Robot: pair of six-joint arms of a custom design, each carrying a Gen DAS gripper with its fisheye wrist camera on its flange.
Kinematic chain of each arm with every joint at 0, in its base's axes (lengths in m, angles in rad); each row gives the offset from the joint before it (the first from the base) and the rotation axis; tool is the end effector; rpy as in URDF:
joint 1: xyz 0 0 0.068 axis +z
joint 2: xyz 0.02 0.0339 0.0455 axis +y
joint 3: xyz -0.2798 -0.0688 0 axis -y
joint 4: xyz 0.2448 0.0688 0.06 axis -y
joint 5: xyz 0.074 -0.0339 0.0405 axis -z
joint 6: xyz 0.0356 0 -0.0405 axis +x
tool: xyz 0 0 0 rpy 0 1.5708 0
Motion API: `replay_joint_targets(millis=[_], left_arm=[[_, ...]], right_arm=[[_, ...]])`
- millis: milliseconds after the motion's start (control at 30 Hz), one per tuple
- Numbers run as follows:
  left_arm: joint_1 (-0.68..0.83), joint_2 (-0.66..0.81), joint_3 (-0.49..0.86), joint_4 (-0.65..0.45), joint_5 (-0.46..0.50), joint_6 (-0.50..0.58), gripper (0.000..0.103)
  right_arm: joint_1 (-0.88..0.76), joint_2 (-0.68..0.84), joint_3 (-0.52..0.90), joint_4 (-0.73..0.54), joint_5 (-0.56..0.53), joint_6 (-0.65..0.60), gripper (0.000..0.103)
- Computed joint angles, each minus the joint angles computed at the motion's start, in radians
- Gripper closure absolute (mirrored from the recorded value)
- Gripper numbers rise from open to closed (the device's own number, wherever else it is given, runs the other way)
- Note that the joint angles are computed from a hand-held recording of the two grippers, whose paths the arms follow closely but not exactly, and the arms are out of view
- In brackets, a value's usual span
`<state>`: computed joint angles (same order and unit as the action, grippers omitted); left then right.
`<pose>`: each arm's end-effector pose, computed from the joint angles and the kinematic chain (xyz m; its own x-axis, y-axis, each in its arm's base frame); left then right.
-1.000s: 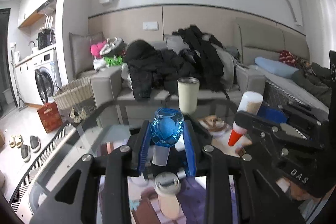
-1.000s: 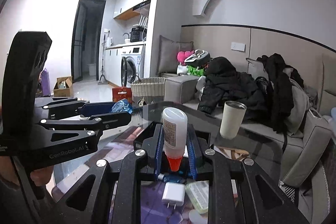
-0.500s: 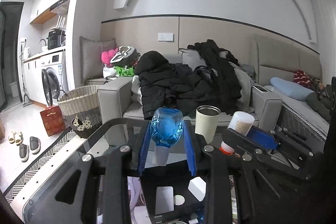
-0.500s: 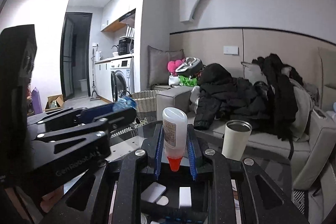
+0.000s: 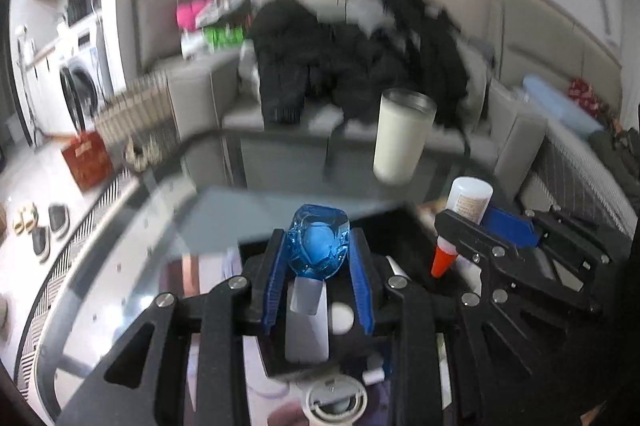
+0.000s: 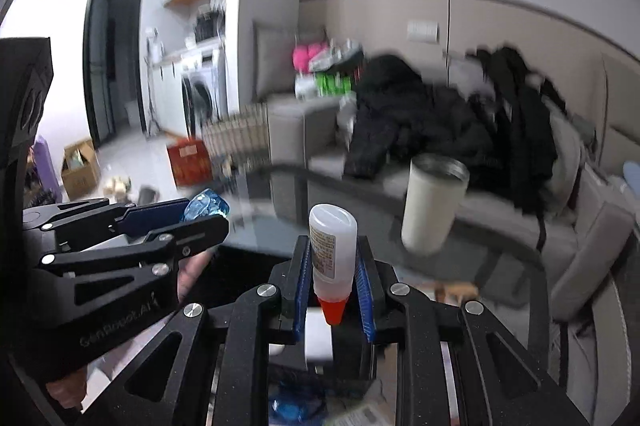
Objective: Organize rigid objects
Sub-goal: 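Carry the blue bottle and glue bottle over the black box with both tools, then lower the blue bottle and glue bottle into the black box and open both tools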
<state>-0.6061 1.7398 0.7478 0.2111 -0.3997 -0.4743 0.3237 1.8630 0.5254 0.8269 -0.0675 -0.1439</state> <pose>0.2767 -0.1749 0.1420 -0.6506 -0.0610 -0.7570 0.0005 0.9967 -0.0807 0.2942 0.1012 0.1036 -0.4051 -0.2868 -0.8681 -0.4357 0.8953 -0.0925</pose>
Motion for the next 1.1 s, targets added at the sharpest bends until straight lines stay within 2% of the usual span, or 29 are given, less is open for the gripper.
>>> replay_joint_targets(millis=[167,333,467,867,967,1100], left_arm=[[0.015,0.098,0.099,-0.127,0.090,-0.054,0.074],[0.015,0.163,0.151,-0.185,0.127,-0.068,0.074],[0.019,0.199,0.161,-0.196,0.156,-0.075,0.074],[0.028,0.174,0.127,-0.171,0.149,-0.079,0.072],[0.032,0.165,0.115,-0.160,0.152,-0.079,0.063],[0.031,0.161,0.113,-0.159,0.149,-0.080,0.063]], right_arm=[[-0.026,0.114,0.155,-0.239,0.002,-0.003,0.082],[-0.058,0.198,0.225,-0.340,-0.025,0.007,0.082],[-0.056,0.219,0.225,-0.334,-0.021,0.002,0.082],[-0.051,0.193,0.208,-0.345,-0.022,0.017,0.082],[-0.048,0.185,0.207,-0.350,-0.016,0.025,0.081],[-0.049,0.181,0.202,-0.345,-0.017,0.025,0.081]])
